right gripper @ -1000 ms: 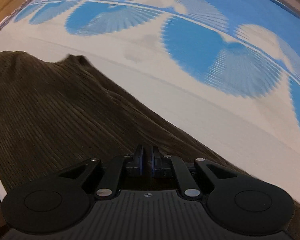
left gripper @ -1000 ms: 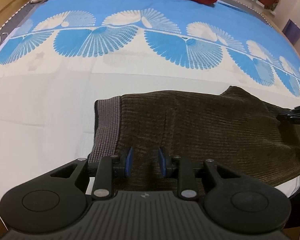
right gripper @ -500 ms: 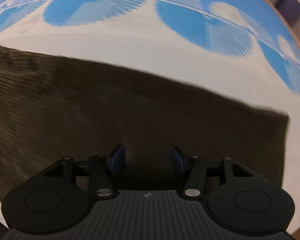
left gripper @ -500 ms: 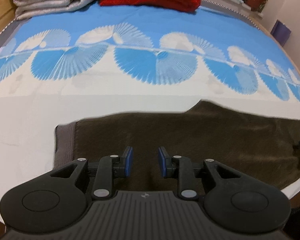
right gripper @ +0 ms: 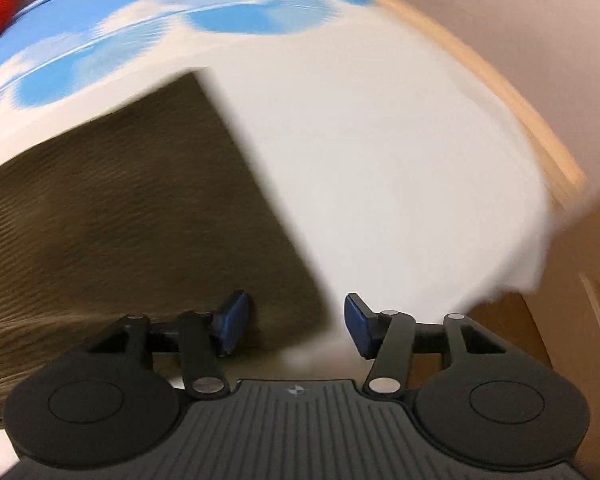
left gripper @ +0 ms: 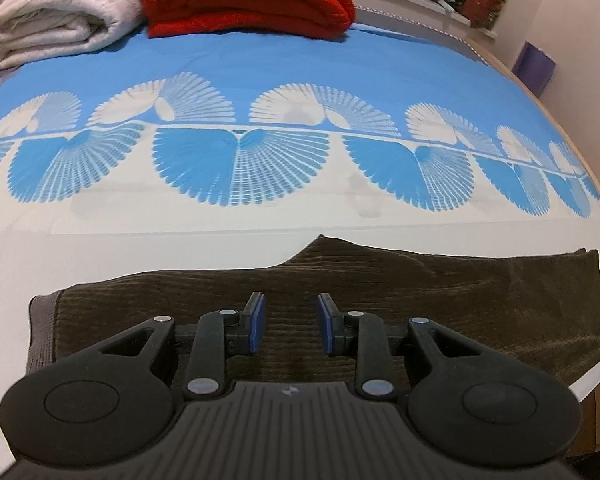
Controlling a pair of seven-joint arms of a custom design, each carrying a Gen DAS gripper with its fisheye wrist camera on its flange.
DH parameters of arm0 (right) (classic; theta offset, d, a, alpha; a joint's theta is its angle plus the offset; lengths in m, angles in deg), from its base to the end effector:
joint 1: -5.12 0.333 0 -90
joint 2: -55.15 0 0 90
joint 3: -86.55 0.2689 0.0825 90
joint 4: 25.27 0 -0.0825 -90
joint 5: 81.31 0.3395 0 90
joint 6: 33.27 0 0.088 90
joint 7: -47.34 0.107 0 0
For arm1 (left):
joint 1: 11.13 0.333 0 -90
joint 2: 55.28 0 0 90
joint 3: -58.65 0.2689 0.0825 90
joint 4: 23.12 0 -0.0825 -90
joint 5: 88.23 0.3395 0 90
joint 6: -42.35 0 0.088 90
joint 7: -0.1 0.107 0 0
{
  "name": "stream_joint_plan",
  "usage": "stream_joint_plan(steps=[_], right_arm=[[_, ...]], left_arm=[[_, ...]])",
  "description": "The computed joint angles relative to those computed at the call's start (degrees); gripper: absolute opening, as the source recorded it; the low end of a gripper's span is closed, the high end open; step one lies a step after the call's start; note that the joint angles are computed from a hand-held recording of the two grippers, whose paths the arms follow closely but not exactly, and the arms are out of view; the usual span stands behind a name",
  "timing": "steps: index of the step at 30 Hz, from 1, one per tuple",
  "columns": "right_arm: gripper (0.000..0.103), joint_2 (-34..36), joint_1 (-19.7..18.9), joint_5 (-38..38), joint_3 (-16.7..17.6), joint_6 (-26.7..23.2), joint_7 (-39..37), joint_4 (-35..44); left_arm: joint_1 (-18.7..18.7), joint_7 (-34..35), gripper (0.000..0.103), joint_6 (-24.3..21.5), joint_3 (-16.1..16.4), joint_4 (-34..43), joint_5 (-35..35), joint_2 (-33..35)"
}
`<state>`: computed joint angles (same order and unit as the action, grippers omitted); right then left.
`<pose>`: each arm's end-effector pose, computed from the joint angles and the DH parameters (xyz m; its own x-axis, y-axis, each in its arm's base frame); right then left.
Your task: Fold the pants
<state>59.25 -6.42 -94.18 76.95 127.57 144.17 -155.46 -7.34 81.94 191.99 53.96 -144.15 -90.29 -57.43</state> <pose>0.4963 -0.1799 0.3605 -0.3107 -0.9430 0.1191 -0.8655 0.2289 -0.4457 0.5398 -0.0081 0.4661 0.1237 -0.9872 0.1006 -0.8505 -0.1577 -0.5017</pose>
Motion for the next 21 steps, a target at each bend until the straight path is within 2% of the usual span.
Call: stream_joint_plan(steps=[1, 2, 3, 5, 9, 11, 14, 16, 18, 19, 21], right_arm=[[0.066, -0.6, -2.2, 3.5, 1.2, 0.7, -0.5, -0.9], [0.066, -1.0, -5.4, 11.0, 3.9, 1.0, -4.1, -1.4], [0.066, -1.1, -6.6, 21.0, 4.7, 0.6, -10.1, -1.3], [0.065, -0.8, -3.9, 32.8, 1.4, -1.2, -15.7, -0.5], [0.066, 1.1, -4.3, 42.8, 1.3, -5.4, -14.4, 2.0], [0.069, 2.5, -4.2, 44.3, 1.6, -6.9, -12.4, 3.6], [0.078, 3.1, -3.4, 42.7, 2.0, -4.9, -9.6, 3.4], [0.08, 3.5, -3.0, 40.9, 2.2, -4.0, -7.7, 3.7], [0.068, 3.7, -2.1, 36.9, 2.1, -2.7, -4.6, 3.4], [0.049, 3.7, -1.9, 35.5, 2.1, -2.1, -3.9, 3.3], [0.045, 3.9, -1.4, 31.9, 1.9, -1.7, -1.8, 3.6]], left_arm=[[-0.1, -0.3, 0.031, -0.2, -0.1, 0.5, 0.4, 0.4], [-0.2, -0.5, 0.031, -0.3, -0.2, 0.9, 0.5, 0.8], [-0.3, -0.5, 0.031, -0.2, -0.2, 1.1, 0.5, 1.1], [-0.5, -0.6, 0.032, -0.3, -0.3, 1.5, 0.7, 1.6], [-1.0, -0.6, 0.032, -0.7, -0.3, 1.8, 1.4, 2.1], [-1.1, -0.6, 0.032, -0.8, -0.3, 1.6, 1.8, 2.0], [-0.9, -0.4, 0.032, -0.8, -0.1, 1.0, 2.0, 1.5], [-0.7, -0.4, 0.032, -0.8, 0.1, 0.5, 2.2, 1.1], [-0.4, -0.1, 0.032, -0.6, 0.3, 0.0, 2.0, 0.6], [-0.2, -0.1, 0.032, -0.5, 0.4, -0.2, 1.8, 0.4], [0.2, 0.2, 0.032, -0.4, 0.5, -0.5, 1.5, 0.1]])
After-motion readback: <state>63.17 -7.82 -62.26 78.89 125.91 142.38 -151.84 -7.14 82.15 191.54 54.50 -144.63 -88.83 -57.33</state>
